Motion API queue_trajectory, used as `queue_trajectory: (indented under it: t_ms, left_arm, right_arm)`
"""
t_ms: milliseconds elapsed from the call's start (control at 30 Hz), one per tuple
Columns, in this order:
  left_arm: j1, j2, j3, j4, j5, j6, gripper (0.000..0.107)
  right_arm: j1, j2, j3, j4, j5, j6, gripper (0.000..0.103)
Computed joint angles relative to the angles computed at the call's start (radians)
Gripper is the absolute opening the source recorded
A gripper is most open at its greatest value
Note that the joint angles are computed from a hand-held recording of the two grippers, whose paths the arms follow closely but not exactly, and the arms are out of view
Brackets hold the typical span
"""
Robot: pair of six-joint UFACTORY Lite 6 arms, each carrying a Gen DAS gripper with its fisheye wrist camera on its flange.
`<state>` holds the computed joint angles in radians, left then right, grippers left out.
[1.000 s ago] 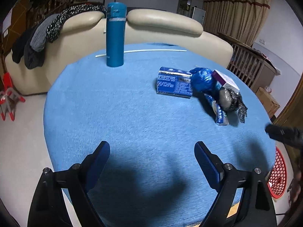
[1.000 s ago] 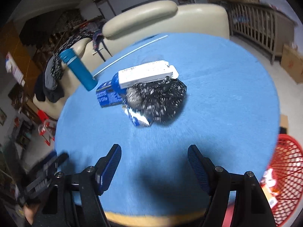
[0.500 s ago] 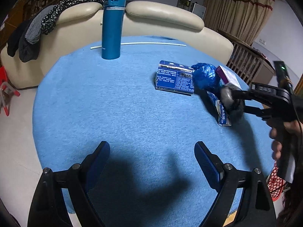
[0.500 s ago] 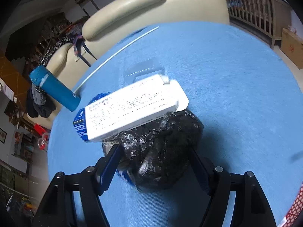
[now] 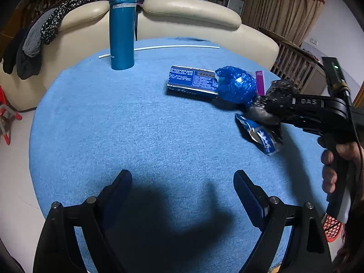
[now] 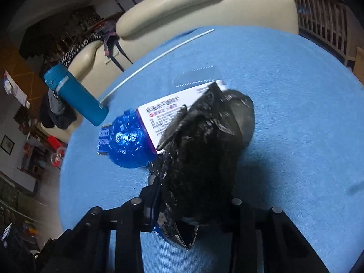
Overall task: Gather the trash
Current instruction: 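Grasp the black plastic bag with right gripper while left gripper grasps crumpled blue packet, then lift and hold the black bag and blue packet above the table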
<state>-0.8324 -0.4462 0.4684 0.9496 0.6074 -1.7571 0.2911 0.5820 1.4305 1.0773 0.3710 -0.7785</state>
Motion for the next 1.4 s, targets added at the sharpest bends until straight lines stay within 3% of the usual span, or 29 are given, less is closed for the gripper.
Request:
queue_trajectory:
  t_ms: [233, 400, 533, 667, 867, 967, 1000, 1067, 1167, 1400]
  left_arm:
    - [0.002, 0.135, 0.131, 0.032, -0.036, 0.005, 0.091]
    - [-0.029, 0.277, 0.278, 0.04, -0.058, 0.034, 0.091]
    - [-0.059, 0.414, 0.414, 0.023, -0.071, 0.09, 0.091]
    - [-0.052, 0.61, 0.61, -0.094, -0.135, 0.272, 0.091]
    - [-0.014, 0.912, 0.937, -0.24, -0.115, 0.429, 0.091]
    - [0.017, 0.999, 1.02, -0.295, -0.117, 0.441, 0.091]
    - [0.025, 1.019, 1.036, -0.318, -0.123, 0.454, 0.09]
    - [0.04, 1.045, 1.039, -0.336, -0.137, 0.483, 0.076]
    - [0.028, 1.022, 1.004, -0.29, -0.136, 0.463, 0.067]
    - [-0.006, 0.798, 0.769, -0.126, -0.138, 0.267, 0.065]
  right_arm:
    - [-0.113, -0.194, -0.249, 0.32, 0.08, -0.309, 0.037]
    - [-0.204, -0.299, -0.386, 0.434, 0.162, -0.421, 0.037]
    - [-0.293, -0.382, -0.495, 0.478, 0.253, -0.484, 0.037]
    - [-0.381, -0.482, -0.6, 0.485, 0.276, -0.526, 0.037]
    - [-0.565, -0.603, -0.72, 0.417, 0.343, -0.536, 0.037]
    - [-0.641, -0.632, -0.745, 0.384, 0.379, -0.536, 0.037]
    - [-0.649, -0.633, -0.75, 0.385, 0.381, -0.539, 0.037]
    - [-0.668, -0.634, -0.76, 0.382, 0.391, -0.543, 0.037]
    - [-0.683, -0.634, -0.77, 0.387, 0.406, -0.555, 0.037]
    - [-0.678, -0.71, -0.823, 0.376, 0.431, -0.559, 0.037]
